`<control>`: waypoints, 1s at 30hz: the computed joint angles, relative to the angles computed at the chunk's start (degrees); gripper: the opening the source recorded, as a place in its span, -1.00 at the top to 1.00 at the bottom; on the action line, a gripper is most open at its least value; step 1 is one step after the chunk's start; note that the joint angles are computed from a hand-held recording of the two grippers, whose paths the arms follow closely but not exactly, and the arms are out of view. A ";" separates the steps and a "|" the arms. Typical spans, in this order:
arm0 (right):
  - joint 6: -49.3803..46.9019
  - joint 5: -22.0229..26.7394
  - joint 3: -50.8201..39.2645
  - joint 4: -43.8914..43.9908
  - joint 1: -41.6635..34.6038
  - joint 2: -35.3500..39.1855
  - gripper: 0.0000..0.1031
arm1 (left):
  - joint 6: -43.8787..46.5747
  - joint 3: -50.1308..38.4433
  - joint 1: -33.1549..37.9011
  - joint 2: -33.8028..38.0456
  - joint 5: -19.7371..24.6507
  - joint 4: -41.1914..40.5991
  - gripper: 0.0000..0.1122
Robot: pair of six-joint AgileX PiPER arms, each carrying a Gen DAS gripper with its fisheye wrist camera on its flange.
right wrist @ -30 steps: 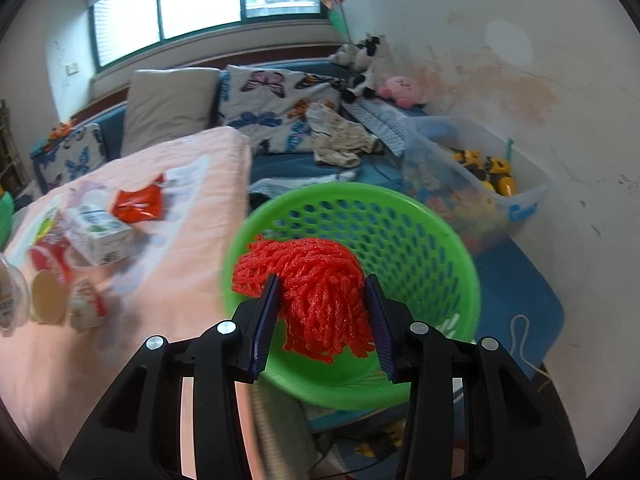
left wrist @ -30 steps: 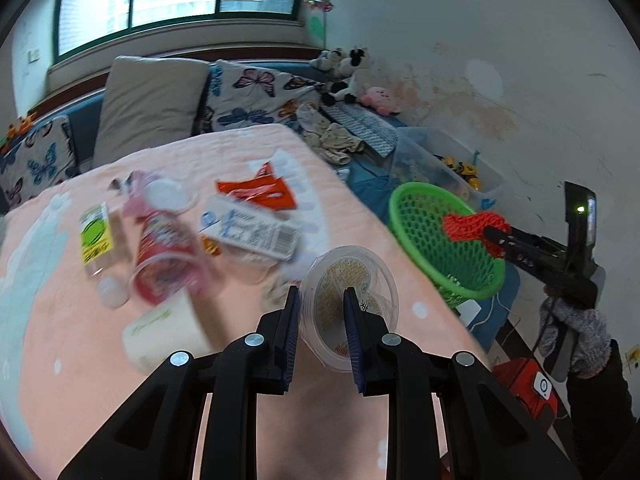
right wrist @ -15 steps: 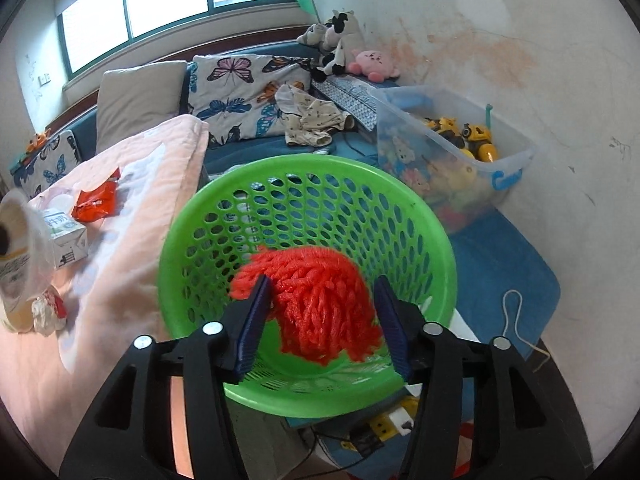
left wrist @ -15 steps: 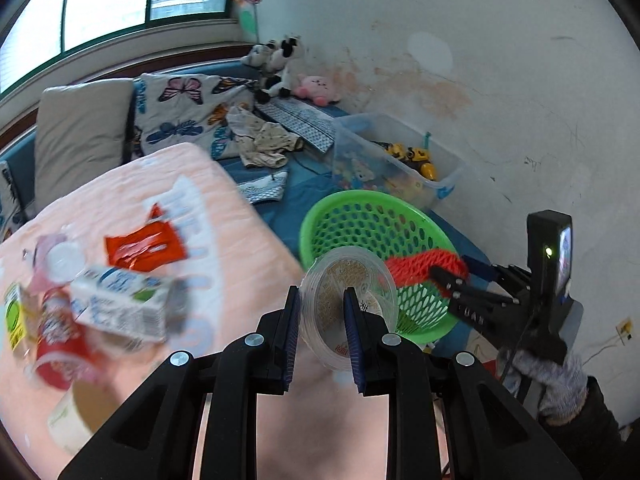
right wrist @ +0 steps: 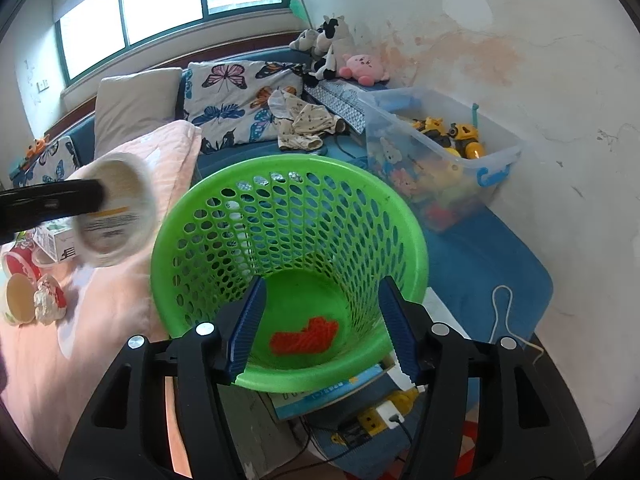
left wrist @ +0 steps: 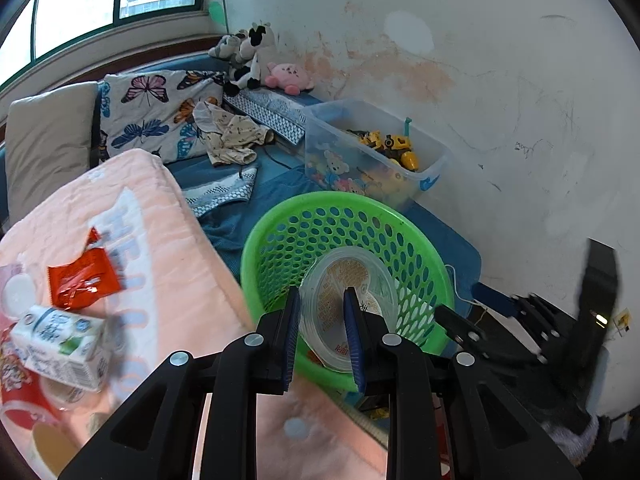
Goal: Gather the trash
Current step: 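Drop red mesh into green basket with right gripper while left gripper lifts clear tub, then open the left gripper to drop the clear tub into the green basket, then move both grippers back over the table toward the remaining trash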
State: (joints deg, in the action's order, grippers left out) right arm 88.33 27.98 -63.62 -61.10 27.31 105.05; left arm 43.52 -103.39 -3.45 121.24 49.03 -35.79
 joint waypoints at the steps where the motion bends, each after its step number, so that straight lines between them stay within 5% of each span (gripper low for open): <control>1: 0.55 -0.14 0.67 -0.42 0.02 -0.51 -0.15 | -1.00 -1.12 -0.51 1.01 0.21 0.56 0.61; 6: 2.09 0.09 2.56 -1.04 0.86 -1.69 -0.16 | -2.59 -3.68 -1.84 3.92 0.47 1.36 0.57; 8: 2.80 -0.01 3.03 -1.44 1.07 -1.95 -0.16 | -2.98 -3.91 -2.10 4.44 0.23 1.38 0.22; 12: 3.49 -0.19 3.53 -1.53 1.67 -2.31 -0.16 | -1.22 -1.79 -1.34 3.44 -0.69 -0.15 0.13; 23: 4.64 1.10 1.45 -3.34 9.59 -2.85 -0.21 | 5.80 12.76 7.21 -9.18 -5.05 -3.15 -0.14; 30: 1.13 0.56 -3.84 -1.11 13.83 -0.26 -0.22 | 11.98 18.98 17.11 -14.67 -4.16 -6.81 -0.22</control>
State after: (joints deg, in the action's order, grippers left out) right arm 89.45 28.54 -67.46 -62.20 41.13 104.79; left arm 55.50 -84.41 13.66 106.57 44.87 -42.60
